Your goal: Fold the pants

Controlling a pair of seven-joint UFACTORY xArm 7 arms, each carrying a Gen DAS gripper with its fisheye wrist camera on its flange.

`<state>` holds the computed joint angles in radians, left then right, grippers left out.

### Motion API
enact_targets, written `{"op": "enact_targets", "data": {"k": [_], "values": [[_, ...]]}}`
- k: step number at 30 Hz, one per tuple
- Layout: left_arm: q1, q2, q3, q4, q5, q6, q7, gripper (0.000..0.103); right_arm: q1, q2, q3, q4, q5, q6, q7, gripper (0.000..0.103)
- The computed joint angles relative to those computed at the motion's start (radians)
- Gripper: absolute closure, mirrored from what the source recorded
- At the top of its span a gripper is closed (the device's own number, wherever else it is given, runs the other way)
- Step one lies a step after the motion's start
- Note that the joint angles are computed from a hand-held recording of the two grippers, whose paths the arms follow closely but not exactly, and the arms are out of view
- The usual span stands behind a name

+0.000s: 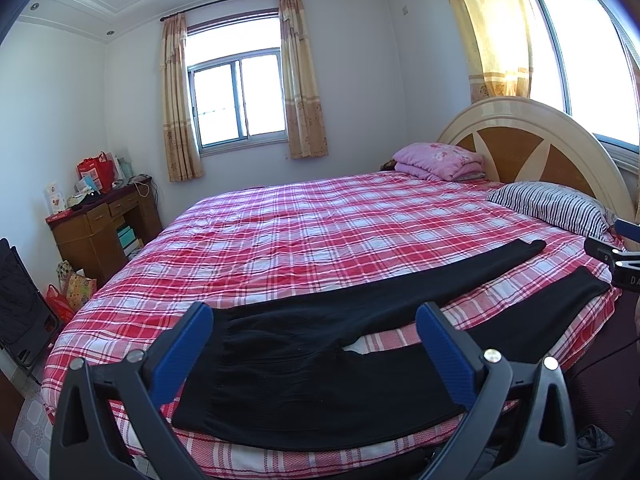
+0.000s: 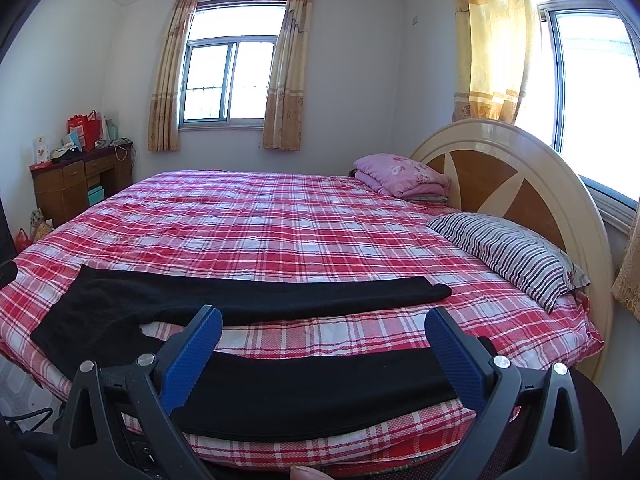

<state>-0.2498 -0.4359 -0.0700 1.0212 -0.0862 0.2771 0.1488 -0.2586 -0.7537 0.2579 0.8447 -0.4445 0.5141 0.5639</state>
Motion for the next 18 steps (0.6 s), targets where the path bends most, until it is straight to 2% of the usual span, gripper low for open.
{"op": "enact_targets", "data": {"k": [18], "values": [[0.007,0.006,0.005,0.002,-0.002,0.005,0.012,0.0,0.003,0.006,-0.005,0.001,-0.003,0.006,-0.004,0.001]]}}
